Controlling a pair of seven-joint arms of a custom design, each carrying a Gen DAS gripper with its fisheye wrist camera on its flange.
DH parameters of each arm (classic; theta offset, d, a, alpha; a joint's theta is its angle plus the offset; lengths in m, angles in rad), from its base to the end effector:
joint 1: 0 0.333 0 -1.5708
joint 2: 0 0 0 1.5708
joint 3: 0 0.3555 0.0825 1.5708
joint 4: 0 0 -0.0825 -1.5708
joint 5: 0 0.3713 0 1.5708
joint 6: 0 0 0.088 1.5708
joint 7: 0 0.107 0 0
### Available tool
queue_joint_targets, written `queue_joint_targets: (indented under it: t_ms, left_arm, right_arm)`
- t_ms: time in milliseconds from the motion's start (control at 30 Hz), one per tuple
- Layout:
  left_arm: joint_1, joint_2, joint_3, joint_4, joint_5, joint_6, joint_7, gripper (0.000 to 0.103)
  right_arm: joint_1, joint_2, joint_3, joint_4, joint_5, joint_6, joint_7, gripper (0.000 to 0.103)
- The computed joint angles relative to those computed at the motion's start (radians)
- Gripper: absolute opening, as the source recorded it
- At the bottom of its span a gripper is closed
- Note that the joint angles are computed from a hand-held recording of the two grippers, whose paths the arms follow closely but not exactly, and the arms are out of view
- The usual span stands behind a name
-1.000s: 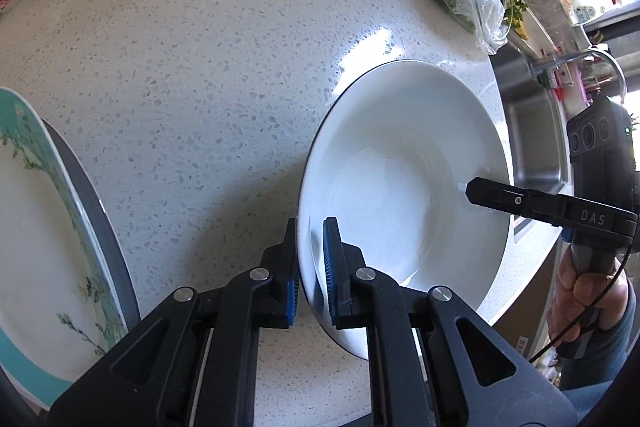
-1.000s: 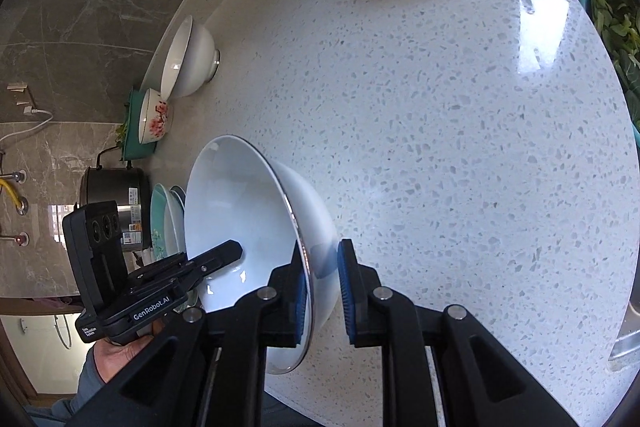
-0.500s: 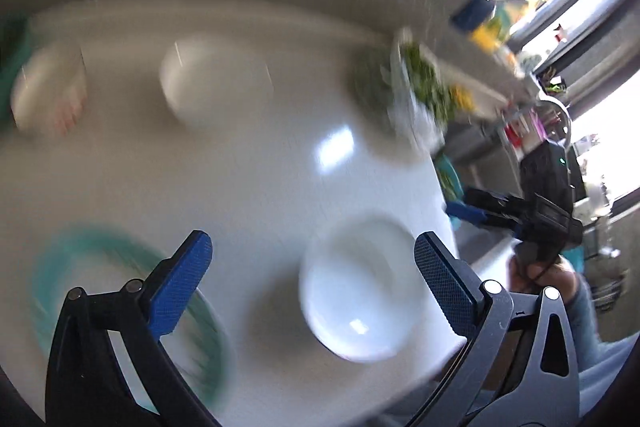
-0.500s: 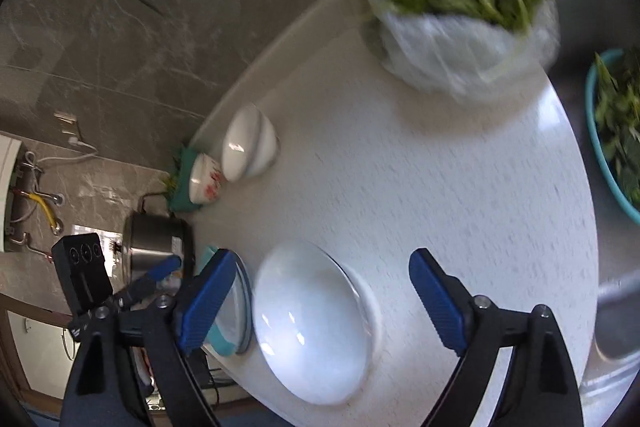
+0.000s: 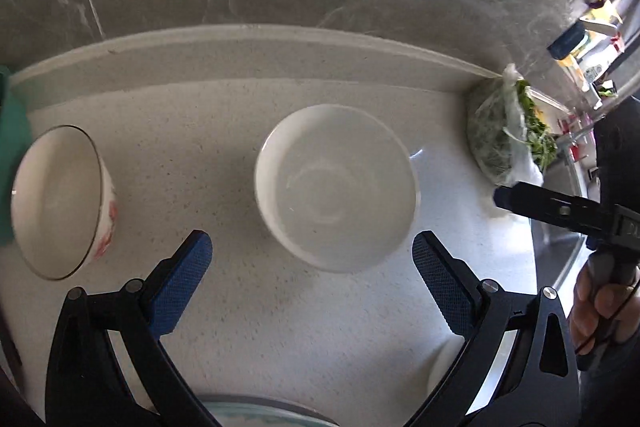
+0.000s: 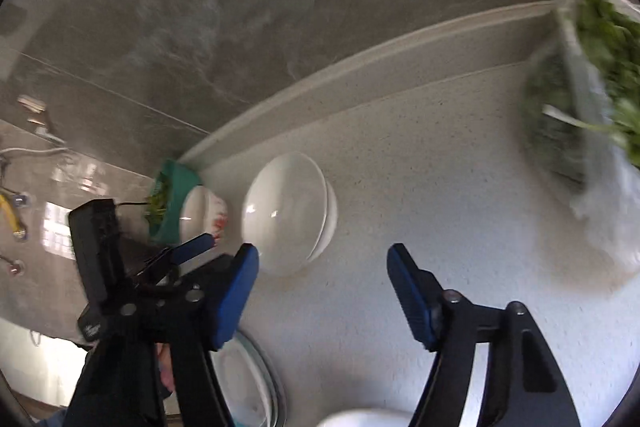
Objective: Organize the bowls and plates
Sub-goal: 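Open the left tool and move it to the small white bowl, then close the left tool on the small white bowl's rim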
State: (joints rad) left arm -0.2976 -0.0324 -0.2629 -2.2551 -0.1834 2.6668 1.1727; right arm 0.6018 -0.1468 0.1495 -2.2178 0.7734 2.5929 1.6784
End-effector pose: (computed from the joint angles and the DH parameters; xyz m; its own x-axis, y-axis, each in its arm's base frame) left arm 0.4609 -0.2842 0.4715 -0.0694 -0.9551 0.2880 -0.9426 -0.0318 -0.3325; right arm 0.3884 0.3493 0.5368 0.1470 -0.7665 -0.6252 -0.9728 0.0022 -0.2315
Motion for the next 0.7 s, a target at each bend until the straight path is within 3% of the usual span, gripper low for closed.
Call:
queue_joint_targets:
  t_ms: [133, 200, 333, 400, 700]
  left_arm:
    - [0.021, 0.048, 0.022, 0.007, -0.042, 0.008, 0.037, 0.097]
    - [0.025, 0.066, 0.023, -0.008, -0.078, 0.023, 0.073, 0.08]
    - [0.036, 0.105, 0.026, 0.0, -0.126, 0.026, 0.14, 0.062]
    - [0.045, 0.13, 0.027, 0.008, -0.162, 0.031, 0.177, 0.046]
    - [0.066, 0.188, 0.032, 0.055, -0.205, 0.029, 0.242, 0.04]
  right_arm:
    - [-0.011, 0.093, 0.016, 0.059, -0.02, -0.016, 0.027, 0.066]
    - [-0.02, 0.129, 0.027, 0.081, -0.02, -0.016, 0.026, 0.066]
    - [-0.04, 0.176, 0.049, 0.113, -0.021, -0.024, 0.025, 0.065]
    - [-0.048, 0.19, 0.058, 0.122, -0.018, -0.031, 0.017, 0.06]
    - [-0.073, 0.228, 0.078, 0.14, -0.005, -0.046, 0.004, 0.052]
